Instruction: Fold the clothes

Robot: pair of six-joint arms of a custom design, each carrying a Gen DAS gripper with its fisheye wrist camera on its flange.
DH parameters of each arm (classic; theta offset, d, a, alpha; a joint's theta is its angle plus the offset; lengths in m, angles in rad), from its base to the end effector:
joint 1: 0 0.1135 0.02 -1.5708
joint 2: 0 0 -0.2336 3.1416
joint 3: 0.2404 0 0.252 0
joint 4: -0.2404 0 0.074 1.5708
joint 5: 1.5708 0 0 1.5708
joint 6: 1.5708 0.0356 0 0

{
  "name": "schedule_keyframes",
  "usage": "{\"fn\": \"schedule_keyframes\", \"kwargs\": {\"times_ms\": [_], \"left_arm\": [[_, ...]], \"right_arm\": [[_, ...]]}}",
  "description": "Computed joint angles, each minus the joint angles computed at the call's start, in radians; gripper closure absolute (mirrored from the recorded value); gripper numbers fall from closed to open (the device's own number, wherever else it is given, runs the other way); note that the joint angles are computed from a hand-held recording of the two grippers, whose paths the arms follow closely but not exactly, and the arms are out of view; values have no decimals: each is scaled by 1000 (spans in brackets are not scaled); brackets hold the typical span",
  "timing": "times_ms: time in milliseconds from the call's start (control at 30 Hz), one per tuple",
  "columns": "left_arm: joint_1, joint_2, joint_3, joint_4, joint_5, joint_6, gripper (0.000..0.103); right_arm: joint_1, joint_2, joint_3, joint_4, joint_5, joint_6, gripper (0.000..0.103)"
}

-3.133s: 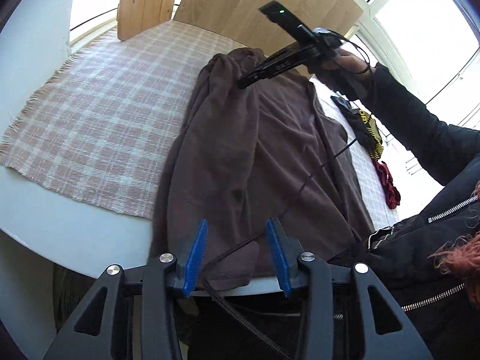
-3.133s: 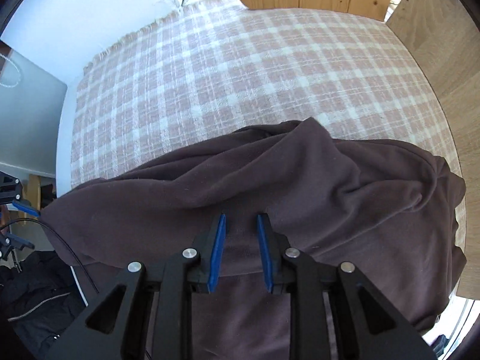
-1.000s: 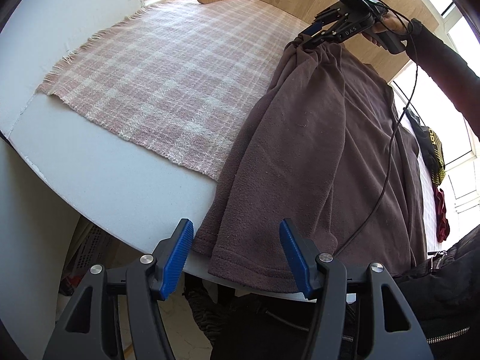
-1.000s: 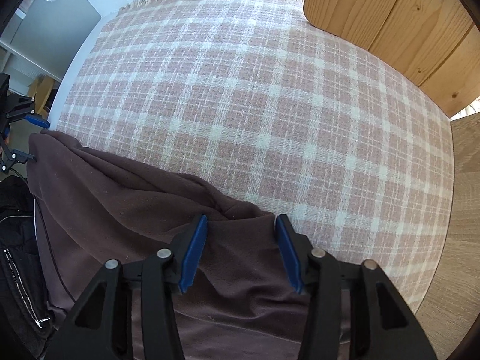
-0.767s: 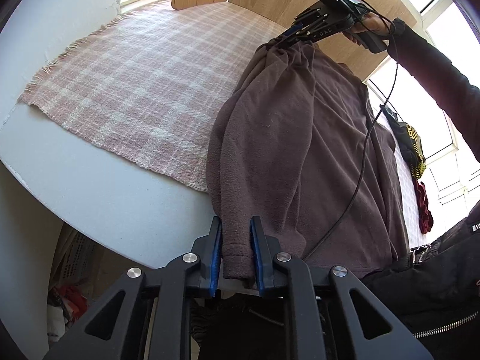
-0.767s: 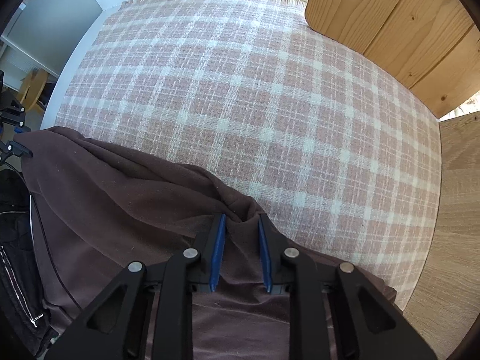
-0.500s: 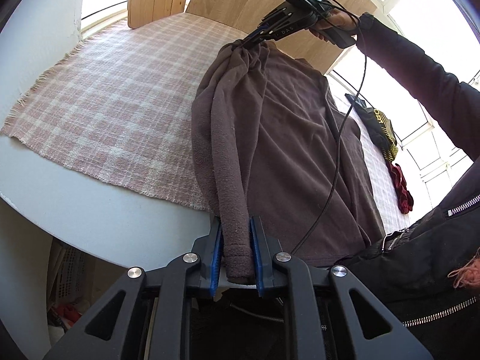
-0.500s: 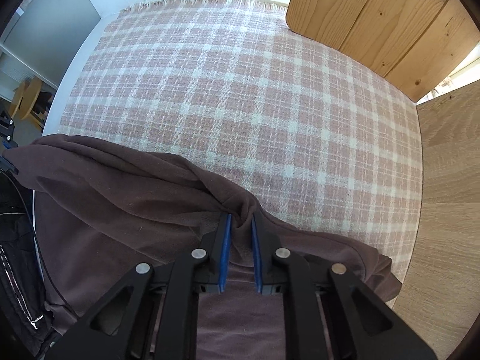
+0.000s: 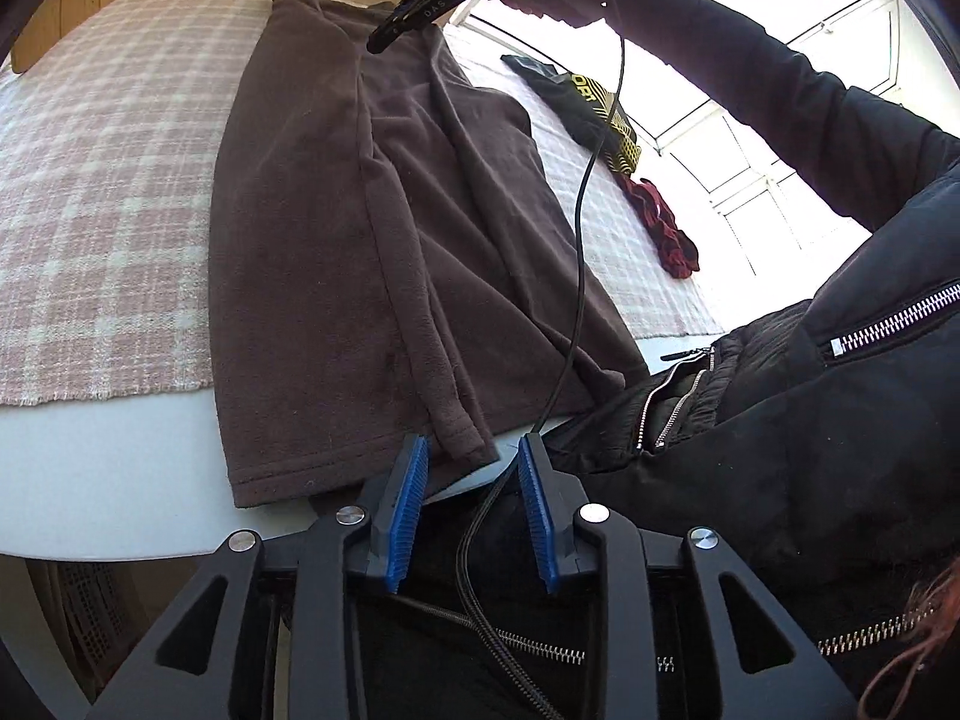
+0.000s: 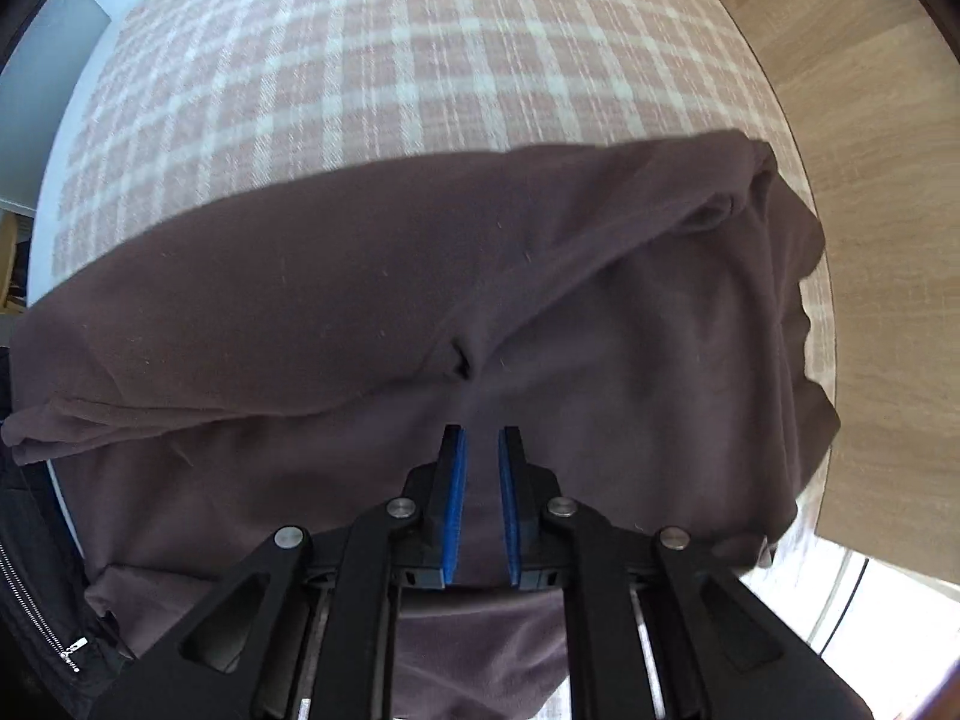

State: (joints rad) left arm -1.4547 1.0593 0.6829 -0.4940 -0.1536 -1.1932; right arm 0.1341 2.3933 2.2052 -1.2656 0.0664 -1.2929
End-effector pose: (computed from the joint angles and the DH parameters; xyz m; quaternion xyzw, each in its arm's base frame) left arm 0.0316 -0.2235 0.1996 0.0960 0.9320 -0.3141 0.1535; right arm 0.4519 0.0586 0.1768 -0.6515 0.7556 -0.0598 0.0308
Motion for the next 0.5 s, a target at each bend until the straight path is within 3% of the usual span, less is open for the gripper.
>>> {"fn": "schedule_keyframes", "kwargs": {"times_ms": [67, 200, 267, 300, 367, 500], "left_arm": [[-32, -32, 18, -72, -21, -10, 71], [-47, -135, 18, -225, -66, -38, 66], [-11, -178, -4, -246, -64, -11, 66], [6, -194, -14, -245, -62, 7, 66], [51, -212, -44, -198, -35, 57, 66], [149, -112, -78, -33, 58, 179, 65]], "right_arm": [[-37, -96, -140, 75, -18, -13, 91], [-88, -164, -128, -50, -191, 72, 88], [-96, -238, -220, -34, -264, 94, 84], [-57, -267, -269, -9, -281, 141, 81], [31, -234, -236, -5, -296, 232, 69], [96, -270, -404, 121, -257, 319, 66]]}}
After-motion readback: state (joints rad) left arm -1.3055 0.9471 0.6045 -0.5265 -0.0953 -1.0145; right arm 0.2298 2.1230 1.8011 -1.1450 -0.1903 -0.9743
